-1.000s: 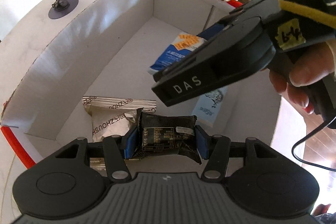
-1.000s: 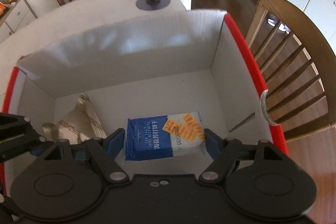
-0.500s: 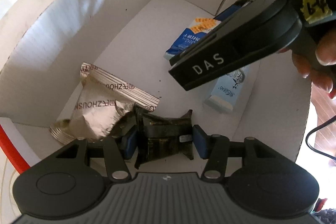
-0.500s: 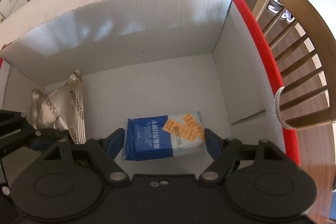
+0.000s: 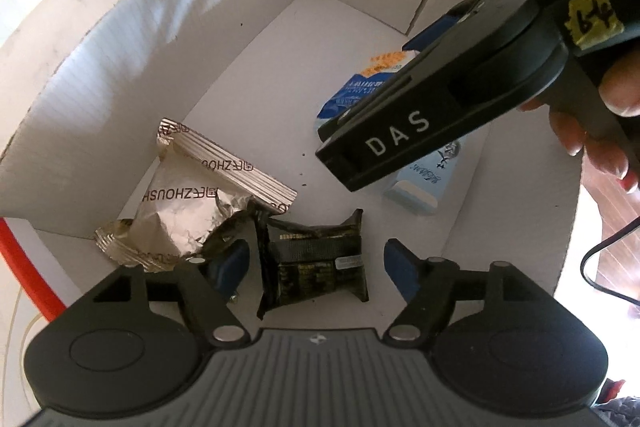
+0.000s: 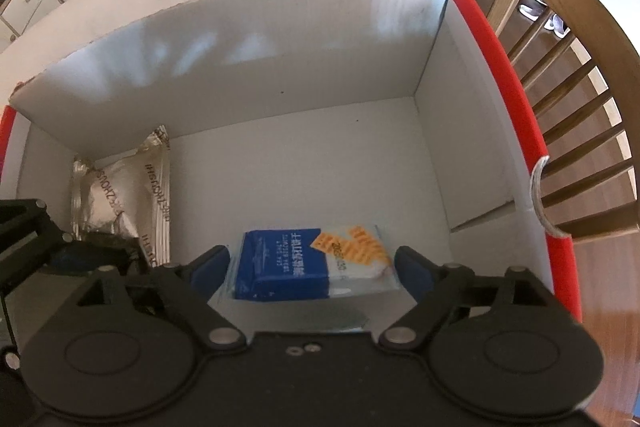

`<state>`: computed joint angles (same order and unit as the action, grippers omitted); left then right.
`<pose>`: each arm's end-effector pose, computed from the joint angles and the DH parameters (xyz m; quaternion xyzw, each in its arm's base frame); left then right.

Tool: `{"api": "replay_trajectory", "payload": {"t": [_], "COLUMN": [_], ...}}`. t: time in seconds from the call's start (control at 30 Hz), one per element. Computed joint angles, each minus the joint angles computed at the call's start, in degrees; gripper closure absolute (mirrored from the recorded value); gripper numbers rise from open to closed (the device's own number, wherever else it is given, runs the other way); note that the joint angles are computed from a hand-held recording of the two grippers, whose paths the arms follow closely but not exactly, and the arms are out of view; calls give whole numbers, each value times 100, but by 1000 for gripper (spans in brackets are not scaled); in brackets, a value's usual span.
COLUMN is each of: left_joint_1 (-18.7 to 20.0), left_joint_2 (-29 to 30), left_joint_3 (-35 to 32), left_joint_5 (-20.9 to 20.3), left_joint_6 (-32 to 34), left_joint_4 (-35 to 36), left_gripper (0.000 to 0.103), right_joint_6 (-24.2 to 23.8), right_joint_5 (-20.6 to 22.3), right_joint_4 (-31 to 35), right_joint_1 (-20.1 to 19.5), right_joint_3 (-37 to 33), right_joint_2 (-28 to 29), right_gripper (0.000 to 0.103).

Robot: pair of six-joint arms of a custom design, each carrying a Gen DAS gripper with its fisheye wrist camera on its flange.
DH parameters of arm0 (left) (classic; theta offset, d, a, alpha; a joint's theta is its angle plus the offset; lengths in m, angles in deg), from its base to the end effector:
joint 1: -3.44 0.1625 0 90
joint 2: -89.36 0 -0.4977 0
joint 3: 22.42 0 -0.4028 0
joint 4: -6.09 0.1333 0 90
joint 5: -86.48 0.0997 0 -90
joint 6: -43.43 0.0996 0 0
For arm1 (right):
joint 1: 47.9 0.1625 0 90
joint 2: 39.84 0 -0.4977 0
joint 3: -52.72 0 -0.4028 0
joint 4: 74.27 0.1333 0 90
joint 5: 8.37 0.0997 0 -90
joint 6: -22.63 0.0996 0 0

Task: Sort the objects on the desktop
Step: 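Lower the black packet with left tool while right tool lowers the blue biscuit packet into the box, then open both tools to release the packets inside the box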

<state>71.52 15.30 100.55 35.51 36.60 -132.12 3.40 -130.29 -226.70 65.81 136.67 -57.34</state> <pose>-0.0049 -0.5372 0.2589 0.1258 0.9341 -0.0774 0.3250 0.3670 -0.6352 -0.1484 0.3607 -0.8907 -0.0230 0.2759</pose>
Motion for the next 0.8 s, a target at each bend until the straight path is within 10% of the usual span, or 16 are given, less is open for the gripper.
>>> {"api": "replay_trajectory", "payload": {"t": [0.8], "left_joint_1": [-567], "left_joint_2": [-630], "left_joint_3": [417], "left_joint_5": [68], "left_joint_6": [-200], "left_joint_4": [-449], "left_gripper": [20], "right_joint_6": [22], "right_joint_5": [602], "right_joint_4": [-768], "right_joint_1": [164], "right_joint_3": [840], "right_joint_2": [-777], "right_gripper": [10]}}
